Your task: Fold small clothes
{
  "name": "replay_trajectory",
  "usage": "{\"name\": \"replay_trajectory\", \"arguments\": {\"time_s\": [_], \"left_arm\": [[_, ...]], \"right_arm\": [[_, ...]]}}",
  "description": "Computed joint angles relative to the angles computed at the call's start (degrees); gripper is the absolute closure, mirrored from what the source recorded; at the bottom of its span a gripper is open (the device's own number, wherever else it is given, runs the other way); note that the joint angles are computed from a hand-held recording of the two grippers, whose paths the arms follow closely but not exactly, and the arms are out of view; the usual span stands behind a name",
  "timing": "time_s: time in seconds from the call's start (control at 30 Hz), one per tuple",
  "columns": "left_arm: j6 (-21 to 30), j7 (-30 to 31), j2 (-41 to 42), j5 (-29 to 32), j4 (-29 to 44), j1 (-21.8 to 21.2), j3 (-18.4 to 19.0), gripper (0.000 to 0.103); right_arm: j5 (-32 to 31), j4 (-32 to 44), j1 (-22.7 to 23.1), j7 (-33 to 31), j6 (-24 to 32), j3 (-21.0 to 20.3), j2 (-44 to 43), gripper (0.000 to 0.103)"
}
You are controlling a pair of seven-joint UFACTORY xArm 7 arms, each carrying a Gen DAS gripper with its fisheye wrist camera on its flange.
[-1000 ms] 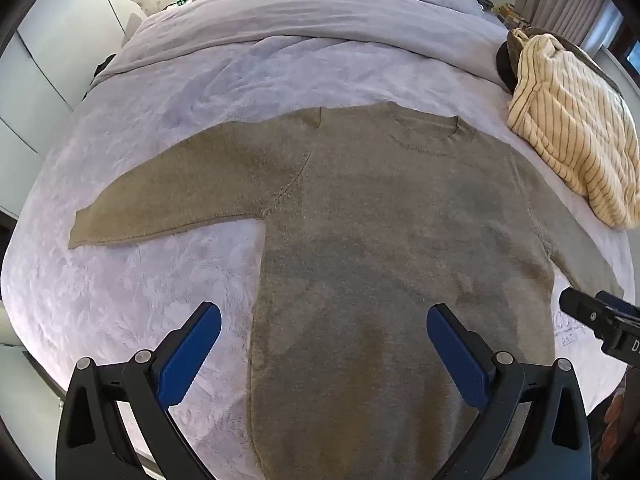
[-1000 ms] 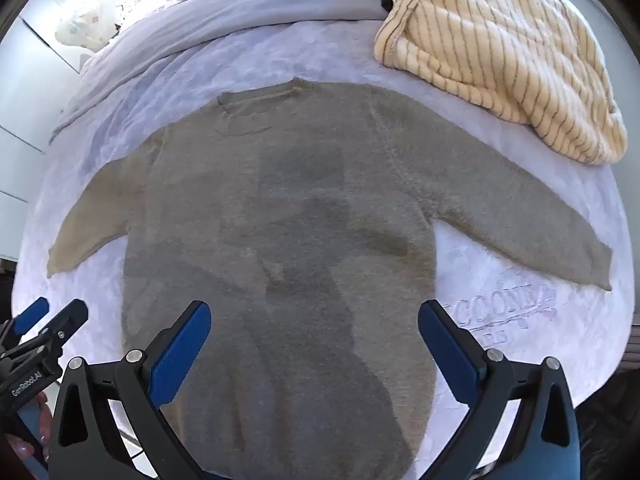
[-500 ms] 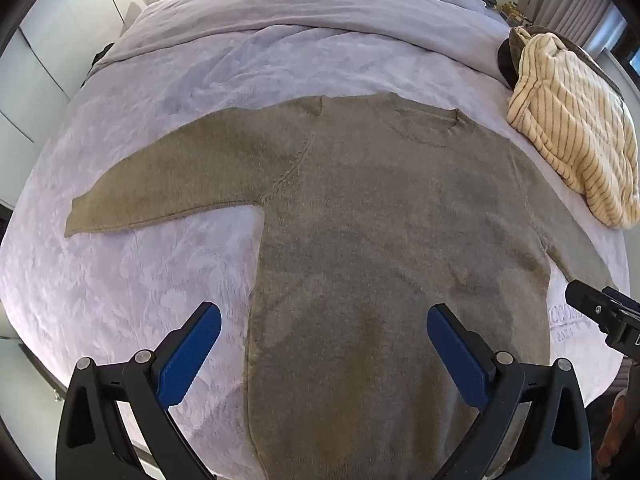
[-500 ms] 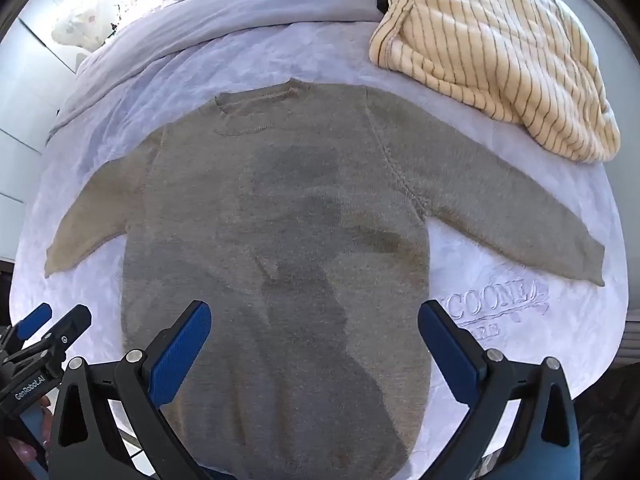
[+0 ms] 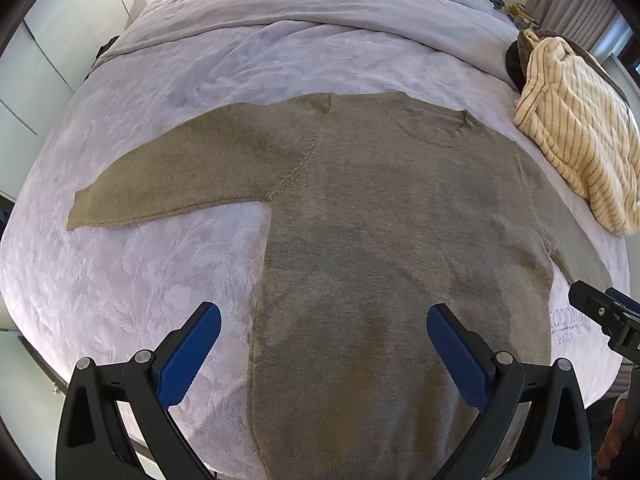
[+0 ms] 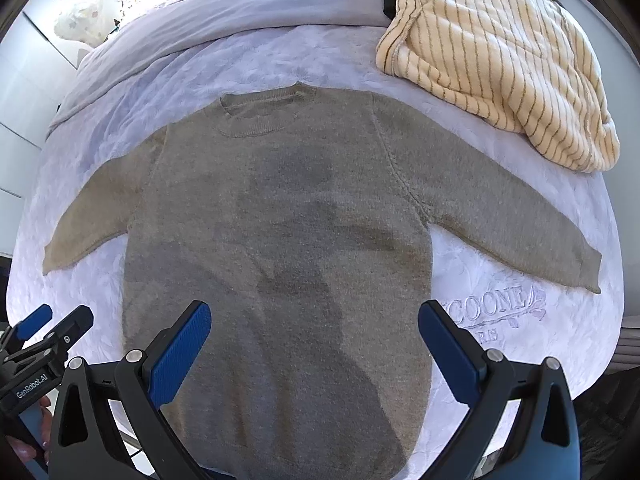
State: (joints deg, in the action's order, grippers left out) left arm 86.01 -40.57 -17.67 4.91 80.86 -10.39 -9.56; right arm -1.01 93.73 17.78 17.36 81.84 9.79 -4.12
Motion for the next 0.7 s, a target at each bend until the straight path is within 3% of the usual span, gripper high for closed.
{"name": "replay_trajectory", "arguments": {"time_s": [0.7], "left_arm": [[0.3, 0.3, -0.1, -0.4, -0.5, -0.2, 0.1, 0.0]], "right_arm": [[-0.4, 0.5, 0.0, 1.3, 1.4, -0.1, 0.4, 0.0]]}}
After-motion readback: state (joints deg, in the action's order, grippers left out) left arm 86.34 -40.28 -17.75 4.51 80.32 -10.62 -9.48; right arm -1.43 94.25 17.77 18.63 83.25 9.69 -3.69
